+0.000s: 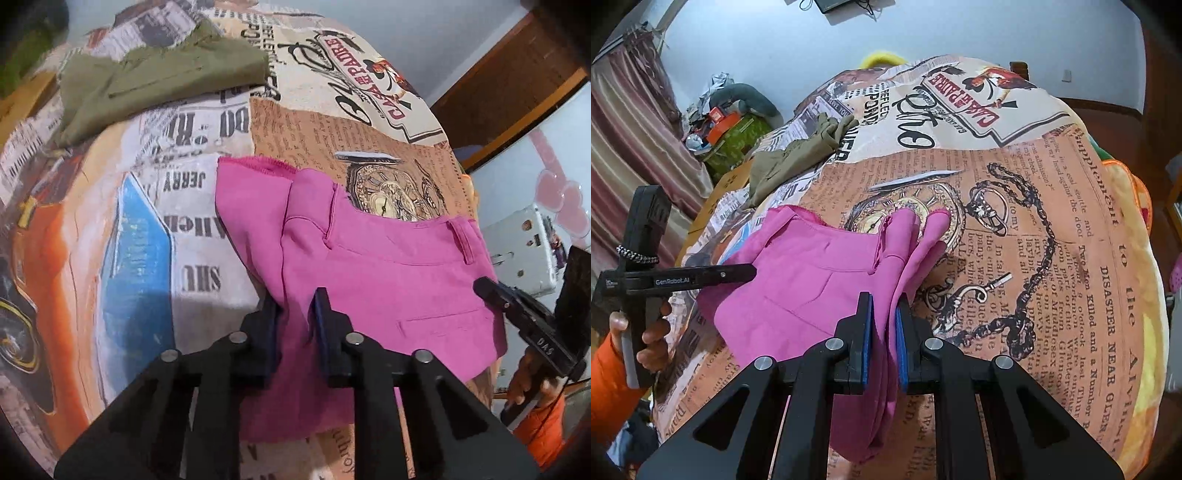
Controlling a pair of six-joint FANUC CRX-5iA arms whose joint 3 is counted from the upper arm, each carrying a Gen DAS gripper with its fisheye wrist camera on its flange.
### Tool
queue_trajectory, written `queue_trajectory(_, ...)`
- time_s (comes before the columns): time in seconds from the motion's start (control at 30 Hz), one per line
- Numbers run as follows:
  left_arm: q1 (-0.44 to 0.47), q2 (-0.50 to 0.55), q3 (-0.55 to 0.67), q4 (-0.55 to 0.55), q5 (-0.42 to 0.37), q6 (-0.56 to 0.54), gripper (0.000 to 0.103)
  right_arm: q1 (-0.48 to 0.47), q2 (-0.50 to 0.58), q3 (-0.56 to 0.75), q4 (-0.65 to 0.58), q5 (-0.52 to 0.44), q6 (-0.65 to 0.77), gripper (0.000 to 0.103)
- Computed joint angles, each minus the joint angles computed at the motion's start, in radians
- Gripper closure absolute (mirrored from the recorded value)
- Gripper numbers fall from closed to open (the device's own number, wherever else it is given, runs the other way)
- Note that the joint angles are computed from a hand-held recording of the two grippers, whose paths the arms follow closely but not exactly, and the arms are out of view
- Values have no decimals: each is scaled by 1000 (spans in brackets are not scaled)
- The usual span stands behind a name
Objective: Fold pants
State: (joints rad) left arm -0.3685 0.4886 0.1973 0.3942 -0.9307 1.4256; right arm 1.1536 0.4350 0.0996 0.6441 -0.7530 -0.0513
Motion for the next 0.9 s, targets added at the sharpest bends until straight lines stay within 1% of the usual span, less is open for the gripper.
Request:
queue_trajectory(0.17, -27, -47, 20, -99, 15, 9, 90, -3, -13, -11, 31, 19, -27, 93)
queue_trajectory(0.27, -30, -100, 9, -138, 46, 2, 91, -3, -13, 0, 58, 19, -26, 93)
queue_trajectory(0.4, -10, -146, 18, -135, 61, -12, 91, -10, -7, 33, 99, 26, -12, 93)
queue_trajectory(0.47, 6, -162, 36, -134, 67, -15, 91, -15, 7, 74, 118, 20, 17, 93)
queue_trajectory(0.57, 27, -168, 78, -153, 74, -3, 91, -27, 49, 172, 137, -4, 91, 93)
queue_trajectory(0.7, 52, -157, 135, -189, 90, 9, 91, -44, 132, 337, 129, -47, 219, 93)
queue_trajectory(0.73, 59, -150, 151, -195, 92, 12, 91, -52, 166, 402, 121, -62, 262, 93)
queue_trajectory(0.8, 77, -134, 182, -209, 98, 13, 91, -63, 210, 487, 103, -76, 321, 93)
queue_trajectory(0.87, 99, -110, 211, -208, 109, 9, 91, -78, 291, 638, 60, -112, 412, 93)
queue_trajectory(0.9, 106, -100, 221, -207, 112, 10, 91, -82, 319, 689, 47, -127, 442, 93)
